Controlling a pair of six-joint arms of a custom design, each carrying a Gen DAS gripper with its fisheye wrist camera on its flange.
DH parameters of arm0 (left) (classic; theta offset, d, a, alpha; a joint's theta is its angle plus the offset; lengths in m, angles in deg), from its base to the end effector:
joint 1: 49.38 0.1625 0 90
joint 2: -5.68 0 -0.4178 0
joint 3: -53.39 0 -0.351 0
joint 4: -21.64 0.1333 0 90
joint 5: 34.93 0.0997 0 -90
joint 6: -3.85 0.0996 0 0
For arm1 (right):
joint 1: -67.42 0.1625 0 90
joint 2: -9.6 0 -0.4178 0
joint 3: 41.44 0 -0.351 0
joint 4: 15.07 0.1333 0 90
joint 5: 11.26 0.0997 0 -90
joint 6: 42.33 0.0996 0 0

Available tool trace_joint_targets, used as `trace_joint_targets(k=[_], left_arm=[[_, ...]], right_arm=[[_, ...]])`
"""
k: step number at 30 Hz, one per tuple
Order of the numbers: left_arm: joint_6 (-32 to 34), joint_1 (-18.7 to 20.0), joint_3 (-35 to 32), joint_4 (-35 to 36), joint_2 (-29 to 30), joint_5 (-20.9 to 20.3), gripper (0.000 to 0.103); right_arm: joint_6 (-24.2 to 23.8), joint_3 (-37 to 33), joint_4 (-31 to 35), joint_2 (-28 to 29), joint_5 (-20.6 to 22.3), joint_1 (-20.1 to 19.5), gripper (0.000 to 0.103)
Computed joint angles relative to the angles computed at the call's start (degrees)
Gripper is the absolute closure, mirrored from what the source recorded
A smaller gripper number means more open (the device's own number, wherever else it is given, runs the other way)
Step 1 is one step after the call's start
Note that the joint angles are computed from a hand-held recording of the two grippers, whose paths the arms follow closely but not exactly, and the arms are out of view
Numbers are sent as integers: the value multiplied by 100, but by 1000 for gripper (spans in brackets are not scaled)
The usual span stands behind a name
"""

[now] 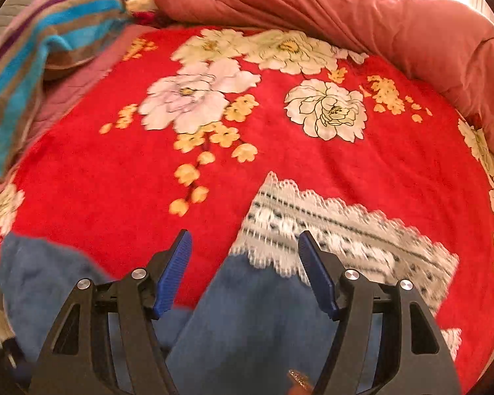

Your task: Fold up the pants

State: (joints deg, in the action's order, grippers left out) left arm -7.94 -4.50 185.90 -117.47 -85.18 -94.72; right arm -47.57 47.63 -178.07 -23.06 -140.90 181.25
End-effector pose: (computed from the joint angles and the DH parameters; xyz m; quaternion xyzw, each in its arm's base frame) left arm -0.1299 -0.3882 0.2746 0.2600 0.9278 -0.1791 0.1987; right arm 0.3318 -0.5786 0.0505 0.1863 -0.9134 0.1881 0.3092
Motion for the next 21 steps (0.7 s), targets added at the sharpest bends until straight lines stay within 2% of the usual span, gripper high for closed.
trace_joint_targets(k=[5,7,8,10,12,16,21], left_arm=[[69,170,-89,-188,520,-115,36],[70,250,-97,-165,564,-144,36],[69,278,-85,-175,583,-155,36],[108,304,-48,-220,587,-144,36],[135,331,-33,-290,613,-151,36],[187,335,2,-409,613,-150,36],[225,303,61,-518,561,-156,36]], right_arm=[[-89,-393,4,372,-487,-62,40],[-53,-409,-20,385,-517,-162,70],[-85,-373,-62,355,-483,-212,74],[-169,-246,-245,268,-381,-269,92],[-200,48,-559,52,-72,-338,92],[119,765,-1171,-529,553,-437,93],[397,1719,-1884,-1324,860,-448,93]])
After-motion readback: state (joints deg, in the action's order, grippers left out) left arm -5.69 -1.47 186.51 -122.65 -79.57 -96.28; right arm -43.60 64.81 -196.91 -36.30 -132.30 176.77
